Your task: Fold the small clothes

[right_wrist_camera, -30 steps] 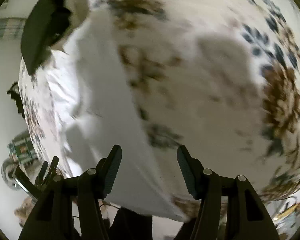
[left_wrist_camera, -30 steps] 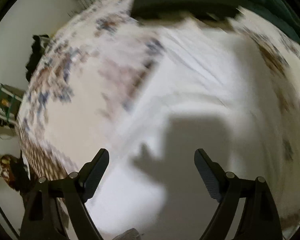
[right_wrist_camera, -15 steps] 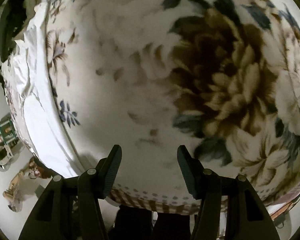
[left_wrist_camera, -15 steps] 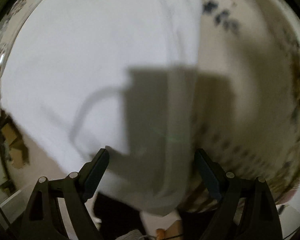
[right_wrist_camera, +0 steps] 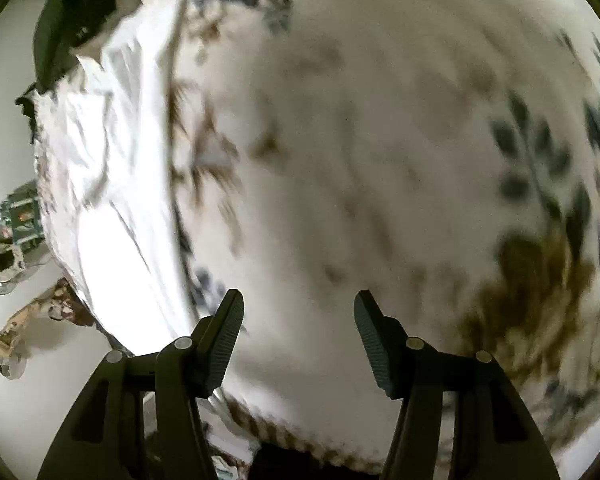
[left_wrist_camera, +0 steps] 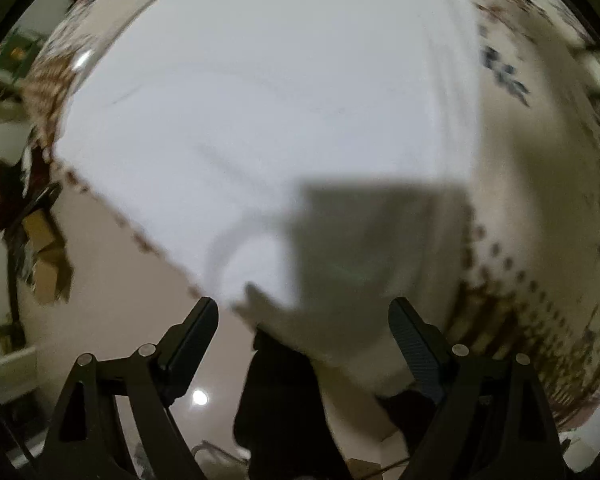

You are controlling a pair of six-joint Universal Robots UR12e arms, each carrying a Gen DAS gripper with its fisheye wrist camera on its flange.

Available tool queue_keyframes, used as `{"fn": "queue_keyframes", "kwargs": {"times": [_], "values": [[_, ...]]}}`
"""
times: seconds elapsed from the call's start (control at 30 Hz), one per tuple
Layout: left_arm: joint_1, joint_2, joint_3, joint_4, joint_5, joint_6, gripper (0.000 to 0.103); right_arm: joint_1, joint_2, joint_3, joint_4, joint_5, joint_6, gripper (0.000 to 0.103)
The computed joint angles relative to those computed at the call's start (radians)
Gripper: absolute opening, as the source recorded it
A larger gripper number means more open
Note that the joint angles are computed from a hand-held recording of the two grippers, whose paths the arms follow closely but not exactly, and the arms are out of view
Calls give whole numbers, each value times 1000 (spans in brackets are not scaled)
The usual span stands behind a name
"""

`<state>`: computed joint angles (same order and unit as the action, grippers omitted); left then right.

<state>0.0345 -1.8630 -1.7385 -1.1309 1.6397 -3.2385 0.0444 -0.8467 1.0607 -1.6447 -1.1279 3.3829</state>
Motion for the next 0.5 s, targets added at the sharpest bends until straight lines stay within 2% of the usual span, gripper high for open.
{"fn": "queue_keyframes", "kwargs": {"times": [0.1, 0.13, 0.17, 0.2, 0.27, 0.3, 0.37, 0.5], "values": [[-20, -29, 11, 6, -33, 0, 87, -6, 65, -88, -24, 40, 23, 60], [-27, -32, 4, 22, -44, 0, 83, -7, 84, -113, -28, 53, 29, 60], [-32, -36, 2, 36, -46, 0, 62, -7, 111, -151, -30, 69, 33, 60], [-37, -41, 1, 43, -46, 4, 48, -6, 149, -208, -33, 90, 33, 60], [-37, -45, 10, 45, -65, 8, 7, -3, 204, -289, -24, 124, 29, 60], [-40, -45, 17, 49, -70, 10, 2, -1, 239, -340, -22, 145, 39, 60], [-36, -32, 18, 67, -85, 18, 1, 1, 300, -432, -16, 184, 65, 60], [12, 4, 22, 55, -142, 14, 0, 11, 411, -596, -10, 248, 135, 59]]}}
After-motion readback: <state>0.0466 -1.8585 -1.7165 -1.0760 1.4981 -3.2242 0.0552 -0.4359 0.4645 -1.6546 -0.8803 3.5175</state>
